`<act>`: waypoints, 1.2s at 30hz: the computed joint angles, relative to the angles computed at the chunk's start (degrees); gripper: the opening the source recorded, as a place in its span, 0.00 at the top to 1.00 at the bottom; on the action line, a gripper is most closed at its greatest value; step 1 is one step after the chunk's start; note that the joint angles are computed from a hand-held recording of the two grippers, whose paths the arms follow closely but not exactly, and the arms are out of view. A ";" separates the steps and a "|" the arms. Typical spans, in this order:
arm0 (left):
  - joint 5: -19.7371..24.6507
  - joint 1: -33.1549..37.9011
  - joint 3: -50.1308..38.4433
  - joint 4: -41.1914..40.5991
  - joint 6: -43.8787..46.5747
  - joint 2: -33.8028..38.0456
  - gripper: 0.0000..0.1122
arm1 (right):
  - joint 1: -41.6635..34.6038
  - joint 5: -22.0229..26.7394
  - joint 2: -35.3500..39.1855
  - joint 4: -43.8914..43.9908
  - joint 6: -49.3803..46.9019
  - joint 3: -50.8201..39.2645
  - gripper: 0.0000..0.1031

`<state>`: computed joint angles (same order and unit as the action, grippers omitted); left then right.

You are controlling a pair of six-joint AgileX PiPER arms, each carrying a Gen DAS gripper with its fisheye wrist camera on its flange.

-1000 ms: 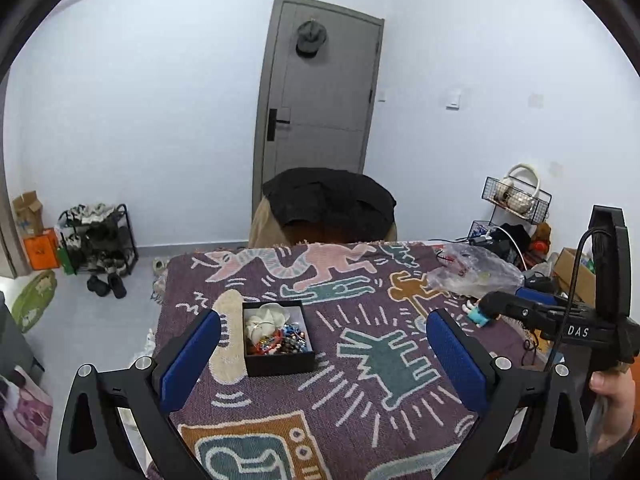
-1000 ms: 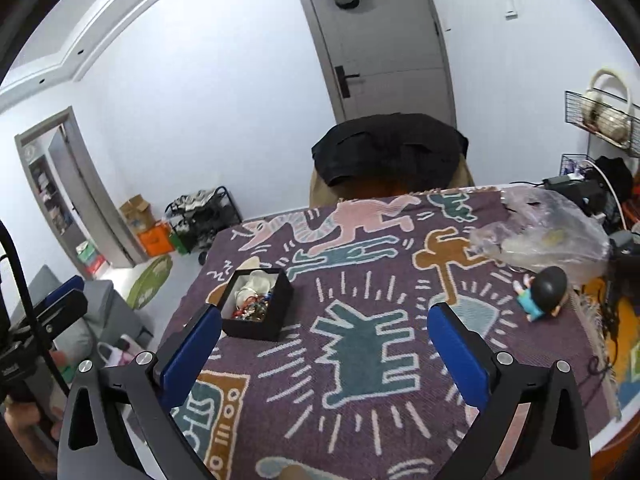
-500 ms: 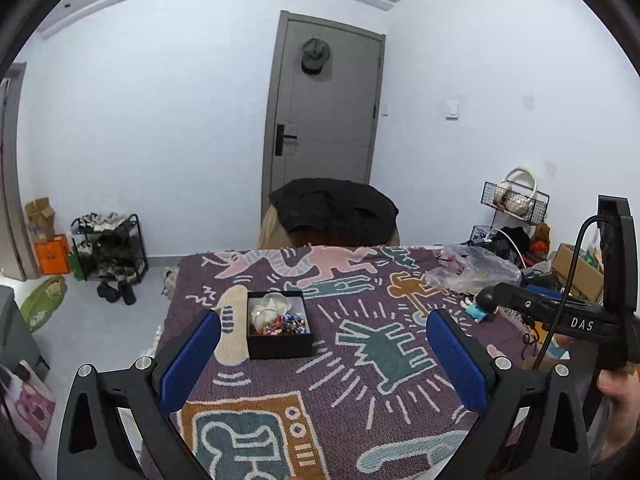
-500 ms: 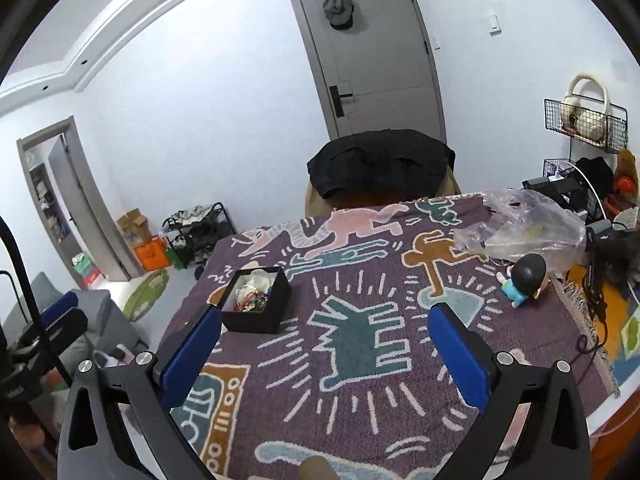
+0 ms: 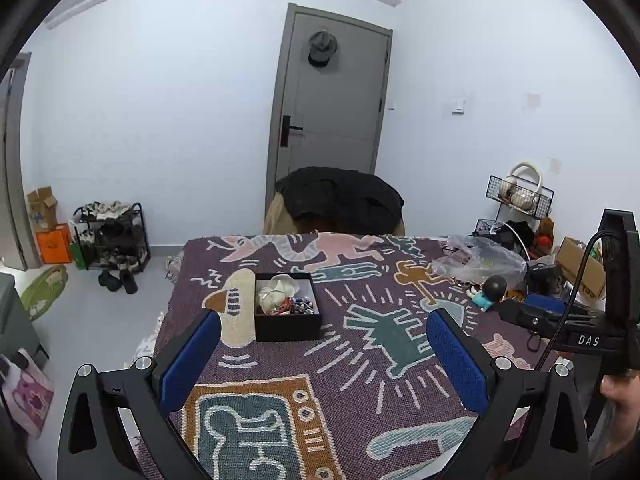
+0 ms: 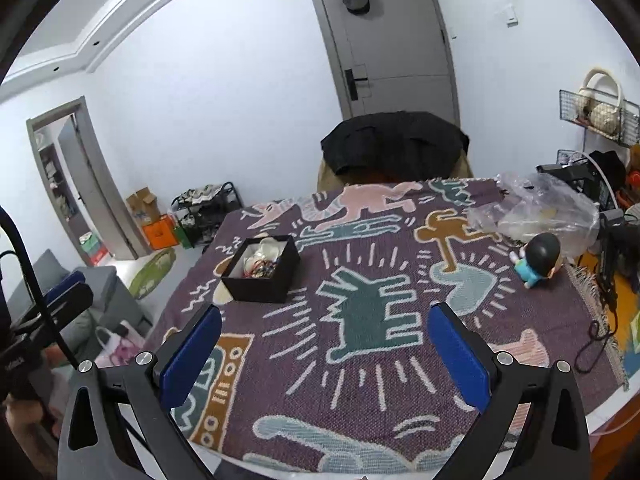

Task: Organize jewelry

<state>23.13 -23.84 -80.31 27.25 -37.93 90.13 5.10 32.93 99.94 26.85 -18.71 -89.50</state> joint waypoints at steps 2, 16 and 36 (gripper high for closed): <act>0.05 0.05 -0.15 -0.53 0.40 0.05 0.09 | 0.25 -0.14 0.18 -0.68 0.56 -0.02 0.00; -1.13 -0.16 2.42 0.99 -0.54 -1.07 0.09 | 1.57 -0.72 0.81 -1.39 1.21 0.16 0.00; -0.96 1.41 2.53 0.85 -1.57 -1.06 0.09 | 1.61 -0.60 1.50 -2.37 3.00 -0.16 0.00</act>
<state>22.17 -22.43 -77.78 28.10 -39.49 89.07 6.72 32.33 101.44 24.48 -15.71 -89.66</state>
